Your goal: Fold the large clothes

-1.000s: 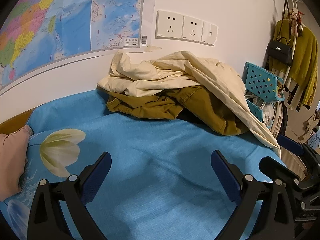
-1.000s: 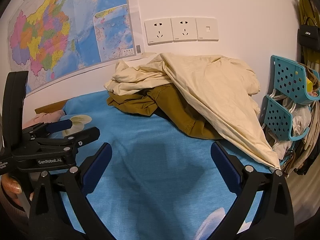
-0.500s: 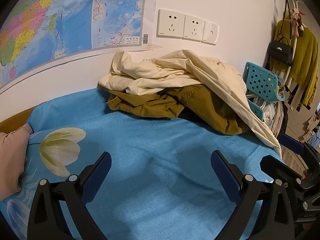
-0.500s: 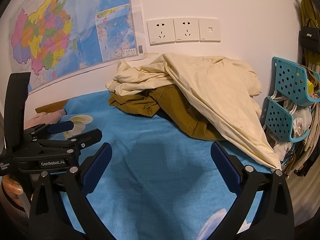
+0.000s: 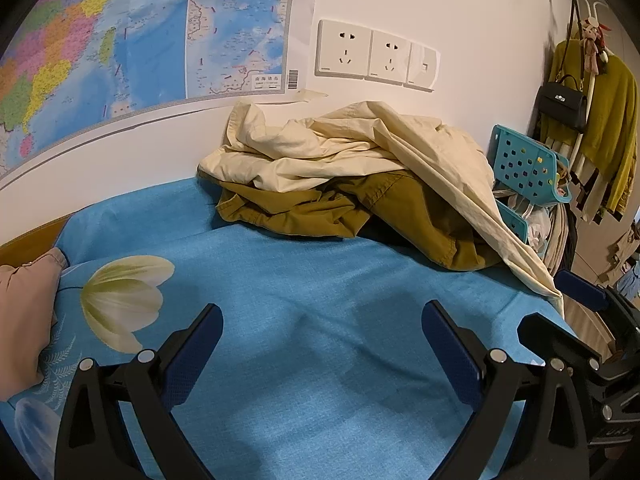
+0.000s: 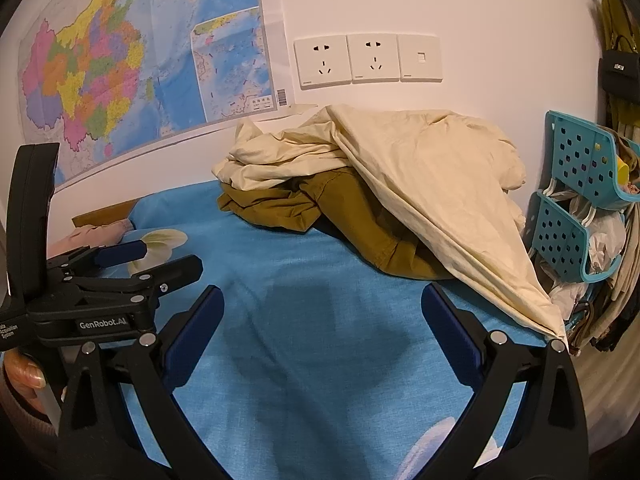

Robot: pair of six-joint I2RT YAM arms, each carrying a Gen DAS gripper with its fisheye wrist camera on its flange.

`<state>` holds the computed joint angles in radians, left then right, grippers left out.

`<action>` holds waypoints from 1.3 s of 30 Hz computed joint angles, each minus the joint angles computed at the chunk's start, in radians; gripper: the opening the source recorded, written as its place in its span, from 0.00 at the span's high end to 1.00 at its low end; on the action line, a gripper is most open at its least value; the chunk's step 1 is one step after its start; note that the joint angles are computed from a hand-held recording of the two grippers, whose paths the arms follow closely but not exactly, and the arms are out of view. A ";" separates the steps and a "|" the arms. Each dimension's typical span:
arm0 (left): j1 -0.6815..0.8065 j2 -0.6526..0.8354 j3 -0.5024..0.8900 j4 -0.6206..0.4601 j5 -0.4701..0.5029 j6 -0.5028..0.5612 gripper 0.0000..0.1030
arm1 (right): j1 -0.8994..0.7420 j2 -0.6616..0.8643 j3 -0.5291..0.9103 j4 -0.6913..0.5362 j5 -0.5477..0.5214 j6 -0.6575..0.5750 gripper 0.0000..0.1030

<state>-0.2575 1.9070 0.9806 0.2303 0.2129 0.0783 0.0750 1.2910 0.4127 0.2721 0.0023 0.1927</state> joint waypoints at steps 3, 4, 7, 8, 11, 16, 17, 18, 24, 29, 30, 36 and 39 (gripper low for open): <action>0.000 0.000 0.001 -0.001 -0.001 -0.001 0.07 | -0.001 0.004 0.001 0.003 -0.004 -0.001 0.05; 0.000 0.000 0.002 -0.002 -0.002 0.000 0.07 | -0.001 0.004 0.001 0.004 -0.003 -0.001 0.05; 0.001 0.001 0.004 -0.002 -0.001 -0.001 0.07 | -0.003 0.006 0.002 0.005 -0.008 -0.003 0.05; 0.001 0.001 0.004 -0.001 -0.002 0.000 0.07 | -0.003 0.007 0.004 0.004 -0.008 -0.003 0.05; 0.005 0.004 0.009 -0.004 0.002 0.002 0.07 | -0.007 0.010 0.009 0.004 -0.013 -0.007 0.05; 0.007 0.003 0.009 -0.006 0.004 0.003 0.07 | -0.011 0.013 0.013 0.004 -0.018 -0.014 0.05; 0.006 0.001 0.007 -0.004 0.001 0.002 0.07 | -0.011 0.014 0.013 0.007 -0.018 -0.015 0.05; 0.006 0.001 0.006 -0.002 0.001 0.001 0.07 | -0.011 0.015 0.015 0.006 -0.019 -0.017 0.05; 0.011 0.004 0.025 -0.025 0.011 0.004 0.07 | -0.016 0.024 0.031 0.004 -0.023 -0.038 0.05; 0.026 0.023 0.082 -0.087 0.049 -0.003 0.07 | -0.027 0.040 0.061 -0.008 -0.041 -0.064 0.05; 0.030 0.030 0.096 -0.096 0.053 -0.005 0.07 | -0.028 0.044 0.068 -0.008 -0.040 -0.071 0.05; 0.039 0.084 0.198 -0.137 0.052 -0.009 0.07 | -0.058 0.111 0.162 -0.028 -0.067 -0.155 0.05; 0.041 0.135 0.290 -0.192 0.062 -0.015 0.07 | -0.077 0.174 0.265 -0.071 -0.088 -0.214 0.05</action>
<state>-0.2166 2.0415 1.2703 0.0386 0.2745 0.0631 -0.0024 1.4654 0.6780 0.2013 -0.0860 -0.0216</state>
